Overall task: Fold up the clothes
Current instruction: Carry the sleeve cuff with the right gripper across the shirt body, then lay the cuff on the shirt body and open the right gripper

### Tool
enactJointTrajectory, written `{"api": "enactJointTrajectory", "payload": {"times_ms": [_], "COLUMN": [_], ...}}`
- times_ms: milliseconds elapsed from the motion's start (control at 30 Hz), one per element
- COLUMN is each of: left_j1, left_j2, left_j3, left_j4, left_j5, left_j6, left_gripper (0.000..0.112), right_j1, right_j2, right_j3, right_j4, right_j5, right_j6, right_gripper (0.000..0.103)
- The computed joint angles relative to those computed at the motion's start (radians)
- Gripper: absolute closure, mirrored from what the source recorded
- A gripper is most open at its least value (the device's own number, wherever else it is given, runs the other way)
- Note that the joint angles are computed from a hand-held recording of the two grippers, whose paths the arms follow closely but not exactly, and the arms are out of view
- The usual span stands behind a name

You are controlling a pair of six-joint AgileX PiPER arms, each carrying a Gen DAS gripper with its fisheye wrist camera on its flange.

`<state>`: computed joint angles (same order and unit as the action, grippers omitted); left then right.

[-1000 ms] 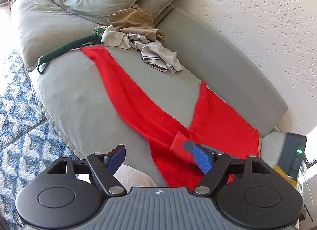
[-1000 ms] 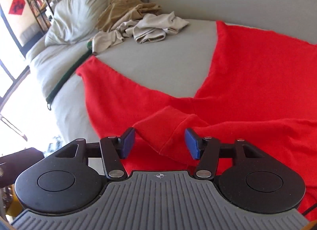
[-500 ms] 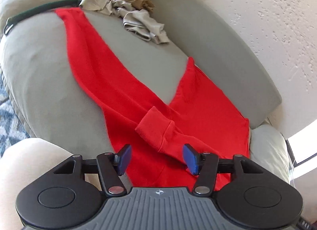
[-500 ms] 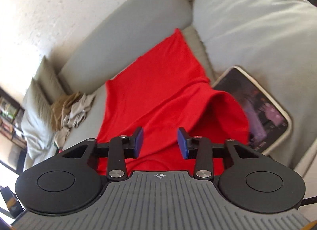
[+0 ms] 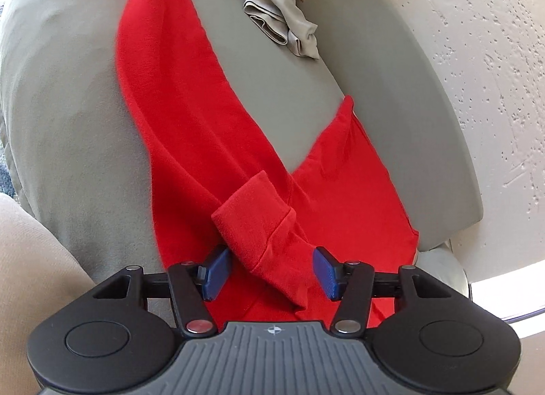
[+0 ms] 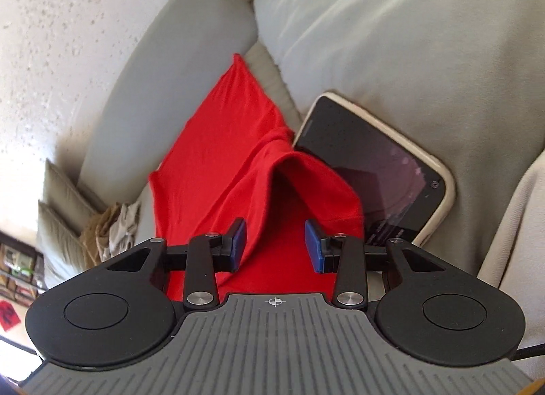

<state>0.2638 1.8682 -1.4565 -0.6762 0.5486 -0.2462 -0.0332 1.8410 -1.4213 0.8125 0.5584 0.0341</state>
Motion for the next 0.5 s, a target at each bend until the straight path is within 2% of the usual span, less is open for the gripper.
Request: {"api": "enactJointTrajectory", "payload": {"times_ms": [233,333,367,400,433,467,500], "left_j1": [0.009,0.010,0.008,0.005,-0.001,-0.004,-0.006], "left_j2": [0.023,0.034,0.036,0.036,0.030,0.020,0.008], "left_j3": [0.000,-0.017,-0.027,-0.039,-0.046,-0.046,-0.043], "left_j4": [-0.104,-0.098,-0.088,-0.072,-0.059,-0.073,-0.103], "left_j5": [-0.012,-0.005,-0.003,0.000,-0.009,-0.025,-0.039], "left_j6": [0.064,0.056,0.058,0.061,0.075,0.118,0.174], "left_gripper": [0.077,0.092,0.107,0.107,0.107,0.107,0.107], "right_j1": [-0.025,-0.014,-0.019,-0.023,-0.022,-0.017,-0.010], "right_j2": [0.111,0.179,0.200,0.221,0.234,0.241,0.242], "right_j3": [-0.090,-0.180,-0.203,-0.230,-0.260,-0.292,-0.319], "right_j4": [0.120,0.047,0.068,0.070,0.033,-0.045,-0.135], "right_j5": [-0.013,-0.021,-0.016,-0.010,-0.006,-0.001,0.004], "right_j6": [-0.039,0.093,0.119,0.160,0.221,0.297,0.369], "right_gripper": [0.062,0.062,0.062,0.062,0.068,0.078,0.102]}}
